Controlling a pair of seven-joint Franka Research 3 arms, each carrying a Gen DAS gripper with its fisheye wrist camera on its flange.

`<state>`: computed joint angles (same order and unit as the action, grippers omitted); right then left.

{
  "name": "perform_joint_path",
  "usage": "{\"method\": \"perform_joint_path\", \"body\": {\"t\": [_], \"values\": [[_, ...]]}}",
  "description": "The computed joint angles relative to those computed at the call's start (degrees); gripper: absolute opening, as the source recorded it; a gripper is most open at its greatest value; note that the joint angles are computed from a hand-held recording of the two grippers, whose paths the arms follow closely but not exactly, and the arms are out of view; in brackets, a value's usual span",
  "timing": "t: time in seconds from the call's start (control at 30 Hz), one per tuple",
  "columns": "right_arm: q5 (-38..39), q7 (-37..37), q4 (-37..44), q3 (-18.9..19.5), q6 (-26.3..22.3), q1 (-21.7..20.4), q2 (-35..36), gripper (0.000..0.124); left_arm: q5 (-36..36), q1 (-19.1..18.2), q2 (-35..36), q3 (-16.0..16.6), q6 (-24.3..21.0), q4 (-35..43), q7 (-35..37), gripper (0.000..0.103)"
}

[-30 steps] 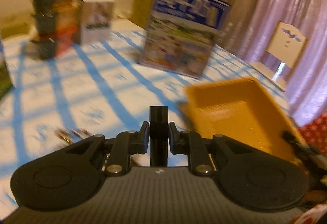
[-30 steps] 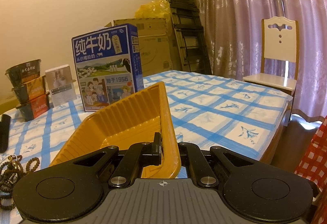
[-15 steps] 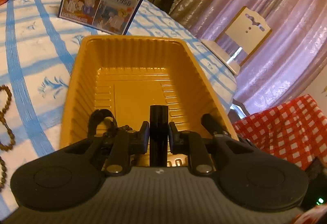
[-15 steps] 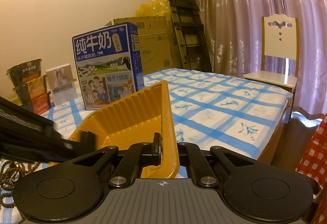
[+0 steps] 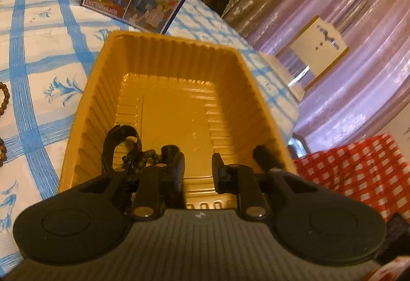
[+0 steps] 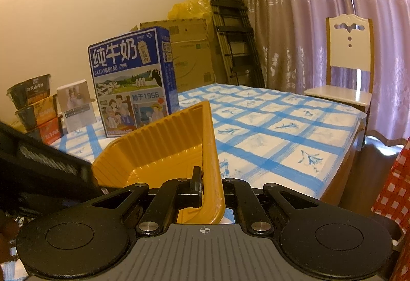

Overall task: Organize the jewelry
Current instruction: 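Carry the bead bracelet into the orange tray and open the left tool, then move the left tool back over the jewelry pile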

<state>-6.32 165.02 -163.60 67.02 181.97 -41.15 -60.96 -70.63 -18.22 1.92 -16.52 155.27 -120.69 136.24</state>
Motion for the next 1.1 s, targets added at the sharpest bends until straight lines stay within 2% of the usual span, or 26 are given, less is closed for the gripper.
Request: {"method": "perform_joint_path", "body": {"t": [0.17,0.27,0.37,0.53,0.7,0.87,1.1], "values": [[-0.08,0.06,0.11,-0.19,-0.31,0.22,0.22,0.005,-7.71,0.19,-4.89,1.41,0.00,-3.40,9.00,0.021],[-0.23,0.04,0.08,-0.40,-0.34,0.29,0.47,0.005,-7.92,-0.11,-8.23,2.72,2.68,-6.58,12.69,0.024],[-0.27,0.13,0.02,-0.44,-0.32,0.32,0.47,0.005,-4.50,-0.14,-10.71,4.12,6.26,-9.76,11.59,0.025],[-0.34,0.13,-0.15,-0.54,-0.27,0.43,0.49,0.005,8.91,1.05,-13.56,6.39,11.53,-15.72,1.51,0.025],[-0.45,0.27,-0.30,-0.45,-0.42,0.47,0.54,0.005,22.96,4.08,-14.82,7.41,14.16,-19.74,-10.70,0.025],[-0.52,0.39,-0.39,-0.48,-0.46,0.52,0.50,0.005,31.37,4.39,-15.56,8.78,17.48,-22.24,-15.00,0.025],[-0.64,0.37,-0.44,-0.52,-0.33,0.46,0.57,0.005,36.67,1.01,-15.29,12.81,19.25,-23.35,-18.44,0.025]]}}
